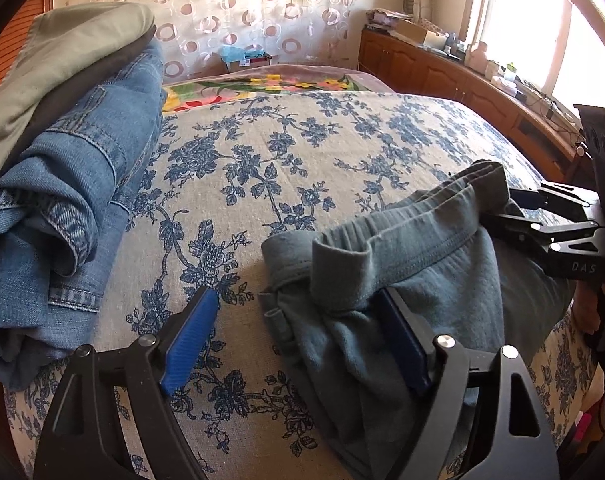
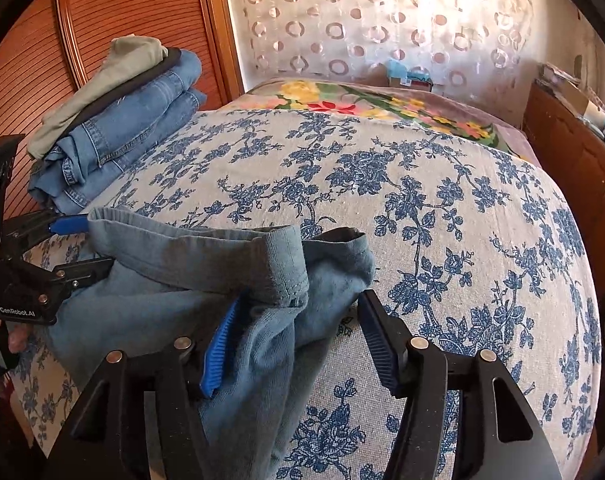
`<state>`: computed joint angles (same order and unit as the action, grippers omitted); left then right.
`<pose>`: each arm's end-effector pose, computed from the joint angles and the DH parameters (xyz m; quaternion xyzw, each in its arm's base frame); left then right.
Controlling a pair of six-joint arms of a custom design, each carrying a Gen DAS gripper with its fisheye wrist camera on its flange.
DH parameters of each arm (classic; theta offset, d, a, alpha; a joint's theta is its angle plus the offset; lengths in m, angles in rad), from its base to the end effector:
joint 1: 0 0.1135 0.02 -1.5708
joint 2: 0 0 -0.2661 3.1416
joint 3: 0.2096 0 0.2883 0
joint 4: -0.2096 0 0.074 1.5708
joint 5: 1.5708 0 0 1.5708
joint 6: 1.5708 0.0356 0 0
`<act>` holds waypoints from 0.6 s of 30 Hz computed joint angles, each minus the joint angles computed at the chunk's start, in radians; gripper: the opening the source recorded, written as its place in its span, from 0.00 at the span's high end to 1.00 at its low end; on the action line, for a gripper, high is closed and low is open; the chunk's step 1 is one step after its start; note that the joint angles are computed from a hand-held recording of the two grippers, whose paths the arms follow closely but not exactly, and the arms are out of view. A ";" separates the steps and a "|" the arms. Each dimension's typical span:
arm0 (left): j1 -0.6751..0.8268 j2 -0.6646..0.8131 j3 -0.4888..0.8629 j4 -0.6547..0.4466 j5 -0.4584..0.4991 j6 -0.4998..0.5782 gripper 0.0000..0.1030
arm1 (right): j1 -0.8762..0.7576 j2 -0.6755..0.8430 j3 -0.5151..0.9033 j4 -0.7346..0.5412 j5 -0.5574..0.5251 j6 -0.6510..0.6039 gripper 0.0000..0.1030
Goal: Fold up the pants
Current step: 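Grasp the folded shorts bundle with the left gripper while the right gripper pinches it too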
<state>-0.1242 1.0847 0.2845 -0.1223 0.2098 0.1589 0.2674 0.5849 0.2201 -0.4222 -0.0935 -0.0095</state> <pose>0.1984 -0.0322 0.1015 0.1660 0.9286 -0.0937 0.3184 0.1537 0.0455 0.1383 -0.1451 0.9119 0.0919 0.3728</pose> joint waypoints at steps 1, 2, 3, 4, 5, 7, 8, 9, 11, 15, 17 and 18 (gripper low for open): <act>0.000 0.001 0.002 -0.002 -0.001 0.001 0.20 | -0.004 -0.001 0.000 0.000 -0.005 -0.002 0.40; 0.002 0.000 0.002 -0.003 0.003 0.000 0.20 | -0.004 -0.001 -0.001 0.000 -0.006 -0.003 0.40; 0.006 -0.003 0.001 -0.004 0.012 -0.004 0.20 | -0.004 -0.001 -0.002 0.001 -0.007 -0.004 0.39; 0.013 -0.009 -0.002 -0.006 0.030 -0.006 0.24 | -0.002 -0.001 -0.003 0.001 -0.007 -0.006 0.37; 0.021 -0.014 -0.005 -0.004 0.056 -0.009 0.32 | 0.001 -0.001 -0.003 0.001 -0.004 -0.007 0.37; 0.038 -0.022 -0.007 -0.011 0.105 -0.016 0.40 | 0.012 0.000 -0.004 0.002 0.007 -0.007 0.35; 0.038 -0.020 -0.004 -0.015 0.118 -0.018 0.44 | 0.017 0.001 -0.004 0.003 0.014 -0.006 0.35; 0.035 -0.020 -0.003 -0.016 0.120 -0.021 0.46 | 0.022 0.001 -0.005 0.003 0.019 -0.006 0.34; 0.025 -0.016 0.000 -0.011 0.113 -0.035 0.50 | 0.024 0.002 -0.005 0.004 0.022 -0.007 0.34; 0.057 0.001 0.007 -0.005 0.155 -0.047 0.61 | 0.026 0.001 -0.006 0.005 0.020 -0.002 0.34; 0.080 -0.011 0.004 -0.015 0.189 -0.043 0.66 | 0.026 -0.002 -0.007 0.005 0.018 -0.001 0.34; 0.085 -0.032 -0.003 -0.022 0.199 -0.037 0.69 | 0.026 -0.004 -0.008 0.003 0.017 -0.002 0.34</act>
